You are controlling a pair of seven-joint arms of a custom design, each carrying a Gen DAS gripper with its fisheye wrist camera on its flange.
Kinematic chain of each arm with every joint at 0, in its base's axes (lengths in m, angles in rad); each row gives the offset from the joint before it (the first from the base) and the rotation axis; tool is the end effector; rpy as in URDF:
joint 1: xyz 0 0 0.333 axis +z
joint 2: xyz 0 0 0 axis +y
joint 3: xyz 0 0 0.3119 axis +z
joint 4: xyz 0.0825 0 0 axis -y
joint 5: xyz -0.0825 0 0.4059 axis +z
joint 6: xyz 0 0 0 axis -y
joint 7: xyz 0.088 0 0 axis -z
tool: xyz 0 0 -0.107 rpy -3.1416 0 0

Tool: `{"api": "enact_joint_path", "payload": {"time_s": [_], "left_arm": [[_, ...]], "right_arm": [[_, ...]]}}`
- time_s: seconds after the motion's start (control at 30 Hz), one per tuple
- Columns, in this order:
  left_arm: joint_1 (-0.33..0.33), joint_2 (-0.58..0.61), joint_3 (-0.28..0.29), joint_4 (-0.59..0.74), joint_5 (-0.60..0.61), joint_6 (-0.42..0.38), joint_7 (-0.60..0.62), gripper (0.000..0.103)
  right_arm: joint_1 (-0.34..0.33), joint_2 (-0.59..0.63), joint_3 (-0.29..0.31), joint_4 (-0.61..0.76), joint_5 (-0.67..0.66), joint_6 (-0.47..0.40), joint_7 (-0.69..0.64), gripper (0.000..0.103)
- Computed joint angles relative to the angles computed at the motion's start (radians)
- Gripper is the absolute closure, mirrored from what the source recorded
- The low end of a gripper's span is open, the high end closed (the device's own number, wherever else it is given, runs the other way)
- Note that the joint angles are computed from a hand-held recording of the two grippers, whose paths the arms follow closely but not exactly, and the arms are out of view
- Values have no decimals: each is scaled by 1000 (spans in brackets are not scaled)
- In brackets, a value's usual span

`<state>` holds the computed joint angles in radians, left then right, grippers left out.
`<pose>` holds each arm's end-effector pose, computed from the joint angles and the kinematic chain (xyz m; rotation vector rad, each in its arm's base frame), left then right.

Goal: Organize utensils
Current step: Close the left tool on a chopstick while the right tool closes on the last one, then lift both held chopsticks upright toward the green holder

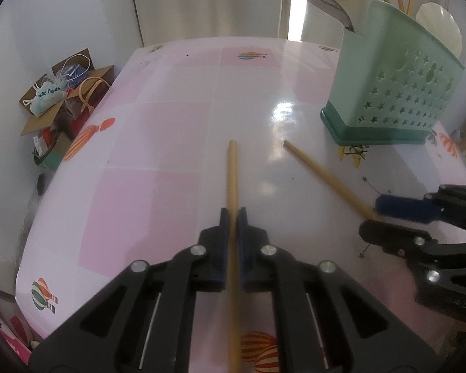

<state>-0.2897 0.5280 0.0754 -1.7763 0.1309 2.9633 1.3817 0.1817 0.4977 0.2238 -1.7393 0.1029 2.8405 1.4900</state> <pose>0.6999 -0.1684 0.3198 -1.6876 2.0007 -0.6719 0.6756 0.2613 0.3503 -2.0715 1.4684 -0.3032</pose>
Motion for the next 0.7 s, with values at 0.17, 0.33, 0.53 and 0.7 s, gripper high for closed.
{"api": "enact_joint_path", "payload": {"time_s": [0.17,0.33,0.53,0.7], "left_arm": [[-2,0,1,0,1,1,-3,99],[2,1,-4,-1,-2,5,2,99],[2,2,-5,-2,-7,8,8,99],[9,-2,-17,-6,-17,10,21,99]], "right_arm": [[29,-2,-34,9,-44,-11,44,95],[-1,-39,-10,-43,-18,-9,18,96],[-32,-127,-7,-162,45,-2,-3,96],[-38,-197,-26,-252,90,0,-4,96]]}}
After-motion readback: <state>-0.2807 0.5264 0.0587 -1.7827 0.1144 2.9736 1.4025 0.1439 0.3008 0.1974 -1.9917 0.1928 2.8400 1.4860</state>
